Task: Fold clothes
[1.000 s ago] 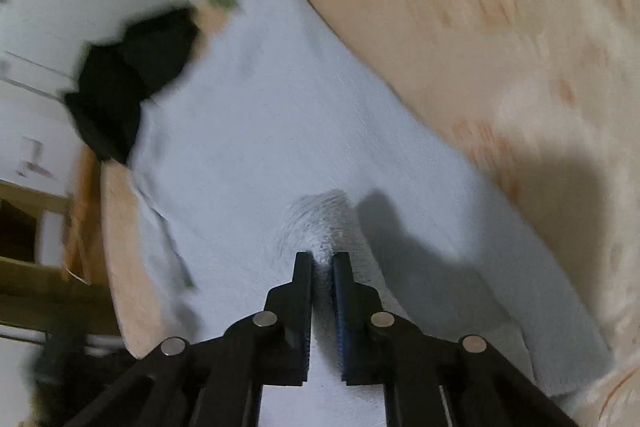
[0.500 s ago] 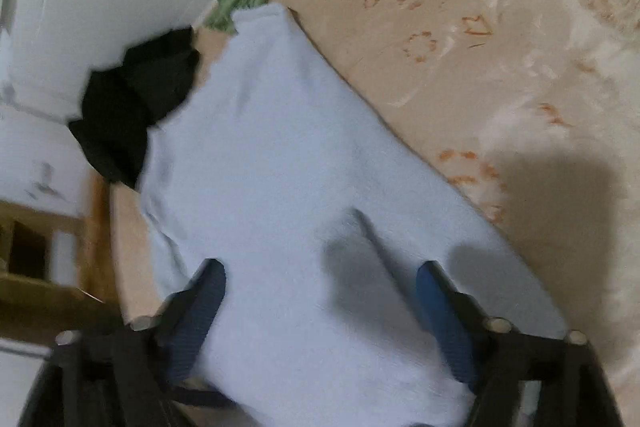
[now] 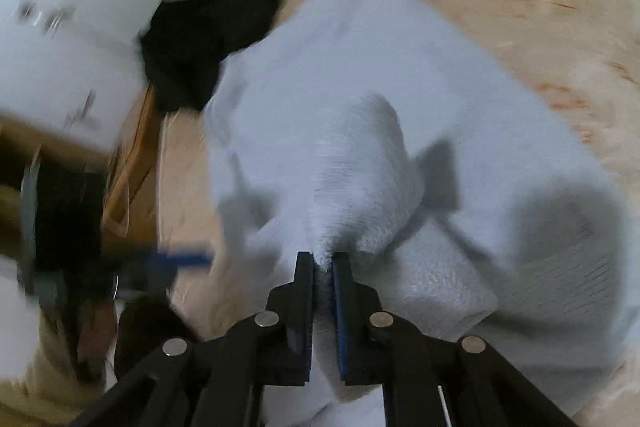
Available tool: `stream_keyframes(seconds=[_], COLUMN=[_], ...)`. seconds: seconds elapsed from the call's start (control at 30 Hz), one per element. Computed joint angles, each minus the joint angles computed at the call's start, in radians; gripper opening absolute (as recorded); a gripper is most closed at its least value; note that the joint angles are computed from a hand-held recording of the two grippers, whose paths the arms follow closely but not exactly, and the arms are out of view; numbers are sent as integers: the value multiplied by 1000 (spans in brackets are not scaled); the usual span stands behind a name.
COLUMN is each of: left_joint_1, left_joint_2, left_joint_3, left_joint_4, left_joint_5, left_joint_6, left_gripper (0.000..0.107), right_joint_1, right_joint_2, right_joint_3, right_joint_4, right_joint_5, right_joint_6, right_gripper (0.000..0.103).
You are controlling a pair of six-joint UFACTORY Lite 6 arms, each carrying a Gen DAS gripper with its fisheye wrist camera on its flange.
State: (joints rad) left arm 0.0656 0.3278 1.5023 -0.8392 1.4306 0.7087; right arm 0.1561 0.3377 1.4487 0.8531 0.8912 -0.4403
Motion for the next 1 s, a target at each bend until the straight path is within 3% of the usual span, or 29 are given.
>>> stream_keyframes(seconds=[0.1, 0.23, 0.37, 0.5, 0.6, 0.7, 0.77, 0.83, 0.9, 1.0], left_joint_1=[-17, 46, 95, 161, 177, 149, 96, 35, -34, -143], left_joint_2=[-13, -31, 11, 38, 66, 74, 72, 81, 92, 100], left_joint_3=[5, -8, 15, 118, 174, 170, 140, 125, 122, 132], left_joint_4=[37, 57, 28, 79, 120, 163, 209, 242, 264, 321], left_joint_5=[-42, -32, -43, -43, -37, -54, -91, -122, -126, -136], left_joint_6=[-41, -49, -63, -78, -87, -94, -107, -125, -128, -134], left_gripper=[50, 50, 50, 50, 50, 50, 50, 50, 50, 50], right_joint_1=[9, -11, 83, 253, 381, 430, 399, 314, 166, -3], right_joint_2=[19, 49, 28, 45, 87, 104, 32, -54, -145, -183], right_joint_3=[17, 55, 59, 9, -56, -74, -102, -133, -163, -149], right_joint_4=[-116, -121, 14, 214, 258, 166, 131, 159, 190, 10], right_joint_5=[-50, -1, 52, 199, 190, 144, 143, 146, 164, 70], right_joint_6=[95, 73, -4, -120, -128, -30, -6, -24, -40, 82], right_gripper=[8, 8, 8, 8, 8, 20, 48, 55, 54, 55])
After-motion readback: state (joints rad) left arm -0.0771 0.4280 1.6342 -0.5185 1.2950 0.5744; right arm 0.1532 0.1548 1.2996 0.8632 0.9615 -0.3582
